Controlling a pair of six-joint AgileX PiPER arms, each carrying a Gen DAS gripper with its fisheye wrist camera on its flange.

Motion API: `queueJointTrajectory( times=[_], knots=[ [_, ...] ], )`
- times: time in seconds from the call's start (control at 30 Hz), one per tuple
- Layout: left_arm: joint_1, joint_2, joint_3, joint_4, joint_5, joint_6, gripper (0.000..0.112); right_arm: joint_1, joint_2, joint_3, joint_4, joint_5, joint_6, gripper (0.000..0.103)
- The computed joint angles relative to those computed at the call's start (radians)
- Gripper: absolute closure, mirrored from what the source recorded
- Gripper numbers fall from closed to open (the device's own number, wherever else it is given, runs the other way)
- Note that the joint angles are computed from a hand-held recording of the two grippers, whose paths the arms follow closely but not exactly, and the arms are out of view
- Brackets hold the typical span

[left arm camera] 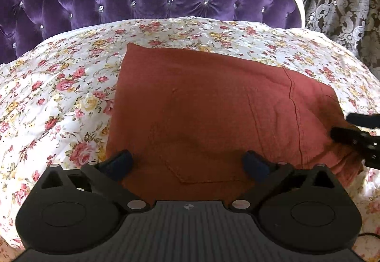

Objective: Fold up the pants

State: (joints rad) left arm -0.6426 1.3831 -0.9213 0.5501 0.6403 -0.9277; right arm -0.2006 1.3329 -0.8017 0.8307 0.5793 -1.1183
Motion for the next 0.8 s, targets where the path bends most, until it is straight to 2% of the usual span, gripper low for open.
queueJointTrajectory(
  times=[0.17, 0.33, 0.5, 0.6, 0.8],
  knots=[
    [0.006, -0.047, 0.029, 0.000, -0.030, 0.017, 0.010, -0.137, 0.062, -0.032, 0.102, 0.162, 0.017, 0.036],
    [0.025, -0.117, 0.059, 0.055, -0.007, -0.056, 0.010, -0.210, 0.163, -0.090, 0.140, 0.275, 0.038, 0.031],
    [0.154, -0.098, 0.062, -0.096, -0.042, 0.092, 0.010, -0.198, 0.191, -0.103, 0.162, 0.269, 0.013, 0.029],
    [0.228, -0.083, 0.077, -0.261, -0.105, 0.236, 0.009, -0.194, 0.201, -0.113, 0.170, 0.272, 0.017, 0.026],
    [0.263, -0.022, 0.034, -0.346, -0.149, 0.366, 0.009, -0.179, 0.222, -0.117, 0.211, 0.266, -0.020, 0.022]
  ],
)
